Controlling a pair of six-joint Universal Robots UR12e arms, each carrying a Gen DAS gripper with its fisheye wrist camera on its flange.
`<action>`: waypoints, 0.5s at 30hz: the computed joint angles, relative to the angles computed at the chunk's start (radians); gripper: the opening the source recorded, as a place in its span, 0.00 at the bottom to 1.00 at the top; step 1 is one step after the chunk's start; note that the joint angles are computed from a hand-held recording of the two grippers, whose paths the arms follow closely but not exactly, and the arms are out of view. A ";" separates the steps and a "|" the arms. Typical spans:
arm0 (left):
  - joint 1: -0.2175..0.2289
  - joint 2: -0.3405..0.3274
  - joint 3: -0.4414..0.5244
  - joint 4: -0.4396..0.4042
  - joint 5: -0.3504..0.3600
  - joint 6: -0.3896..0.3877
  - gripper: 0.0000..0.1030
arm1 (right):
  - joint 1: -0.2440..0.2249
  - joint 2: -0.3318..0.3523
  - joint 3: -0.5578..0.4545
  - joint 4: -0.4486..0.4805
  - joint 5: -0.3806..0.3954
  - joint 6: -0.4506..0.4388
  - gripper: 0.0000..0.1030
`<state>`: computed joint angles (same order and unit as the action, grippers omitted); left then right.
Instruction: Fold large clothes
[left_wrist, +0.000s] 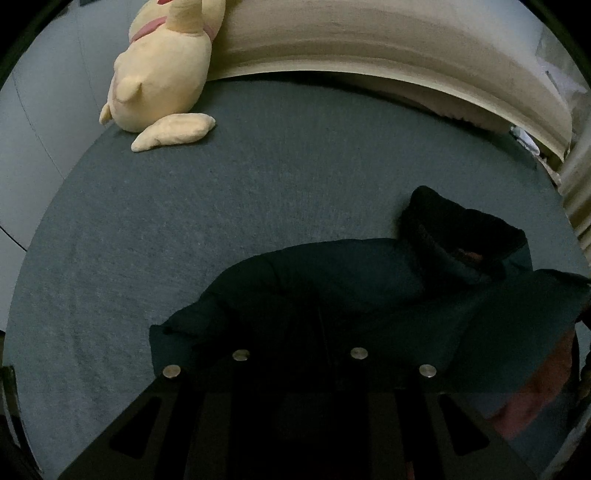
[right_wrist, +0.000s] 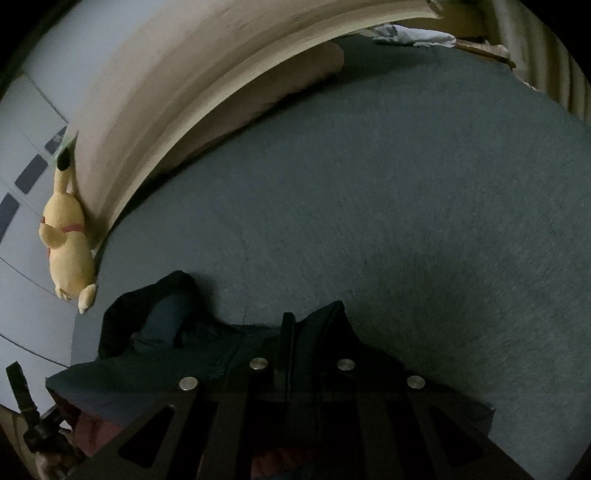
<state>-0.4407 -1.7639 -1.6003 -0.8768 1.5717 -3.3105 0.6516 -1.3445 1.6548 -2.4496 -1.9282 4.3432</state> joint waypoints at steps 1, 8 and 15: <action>0.001 0.000 0.001 -0.004 -0.004 -0.001 0.20 | -0.001 0.001 -0.005 0.007 0.002 0.000 0.08; 0.007 -0.004 0.011 -0.023 -0.019 -0.001 0.21 | -0.004 0.004 -0.007 0.008 0.012 -0.001 0.08; 0.019 -0.015 0.046 -0.098 -0.057 0.021 0.22 | -0.028 -0.015 0.015 -0.022 0.082 0.005 0.09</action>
